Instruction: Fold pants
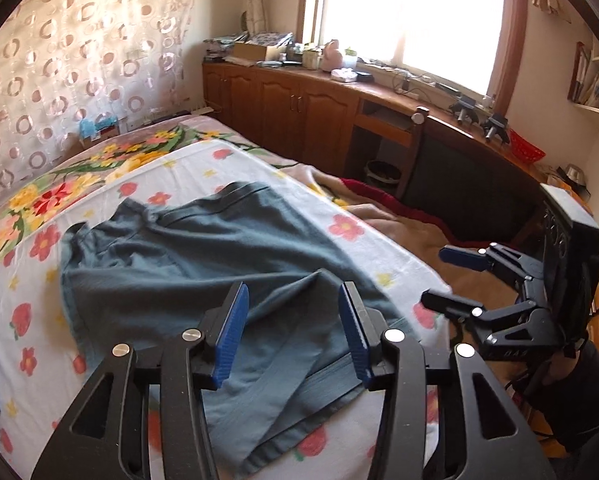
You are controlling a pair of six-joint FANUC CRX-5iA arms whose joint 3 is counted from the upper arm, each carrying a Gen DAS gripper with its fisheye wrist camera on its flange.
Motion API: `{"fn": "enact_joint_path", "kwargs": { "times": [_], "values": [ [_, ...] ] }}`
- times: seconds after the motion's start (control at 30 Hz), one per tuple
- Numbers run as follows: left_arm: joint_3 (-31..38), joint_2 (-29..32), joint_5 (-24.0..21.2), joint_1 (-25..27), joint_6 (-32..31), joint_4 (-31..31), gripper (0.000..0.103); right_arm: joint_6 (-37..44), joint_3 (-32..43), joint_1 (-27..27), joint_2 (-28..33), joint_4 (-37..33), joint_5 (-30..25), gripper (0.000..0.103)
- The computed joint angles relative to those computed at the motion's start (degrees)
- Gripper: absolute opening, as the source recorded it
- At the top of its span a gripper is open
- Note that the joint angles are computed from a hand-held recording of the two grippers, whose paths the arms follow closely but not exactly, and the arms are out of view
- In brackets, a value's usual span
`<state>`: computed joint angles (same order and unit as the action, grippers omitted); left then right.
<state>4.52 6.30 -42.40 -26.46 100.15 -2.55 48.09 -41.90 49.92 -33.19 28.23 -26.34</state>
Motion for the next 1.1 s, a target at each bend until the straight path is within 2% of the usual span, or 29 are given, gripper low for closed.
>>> {"fn": "enact_joint_path", "kwargs": {
  "times": [0.03,0.1,0.2,0.37,0.47,0.53,0.63,0.77,0.87,1.0,1.1],
  "values": [
    [-0.65,-0.65,-0.25,0.25,1.25,-0.93,0.056,-0.03,0.08,0.25,0.03,0.09,-0.12,0.075],
    [-2.03,-1.78,0.06,0.67,3.49,-2.44,0.07,0.81,0.52,0.45,0.15,-0.46,-0.25,0.075],
    [-6.15,-4.36,1.82,2.12,3.93,-1.8,0.079,1.67,1.3,0.81,1.02,-0.6,0.03,0.068],
    [-9.69,-6.8,2.26,3.07,8.26,-4.56,0.079,2.95,2.26,1.67,2.71,0.12,0.13,0.054],
    [-11.17,-7.99,1.57,3.3,10.6,-6.65,0.08,4.13,3.36,2.02,4.02,-0.45,0.24,0.05],
    [-12.76,-9.12,1.89,3.74,11.64,-6.93,0.08,6.57,4.68,2.0,5.18,-2.17,0.25,0.047],
    [-15.09,-10.56,2.73,4.51,12.1,-6.18,0.08,14.14,7.87,1.3,7.34,-8.87,0.13,0.035],
    [-16.52,-12.0,2.87,4.14,16.73,-9.45,0.08,21.73,12.14,0.03,10.82,-15.6,-1.53,0.033],
    [-18.82,-13.82,5.07,4.35,19.68,-10.36,0.079,28.13,15.9,-1.66,13.09,-22.43,-3.57,0.033],
    [-18.78,-14.95,4.31,2.57,26.6,-16.81,0.08,27.53,16.78,-2.17,14.97,-20.34,-4.09,0.033],
    [-19.03,-15.38,4.21,2.9,26.15,-16.74,0.08,29.16,18.45,-2.78,16.49,-21.58,-5.45,0.033]
  ]
}}
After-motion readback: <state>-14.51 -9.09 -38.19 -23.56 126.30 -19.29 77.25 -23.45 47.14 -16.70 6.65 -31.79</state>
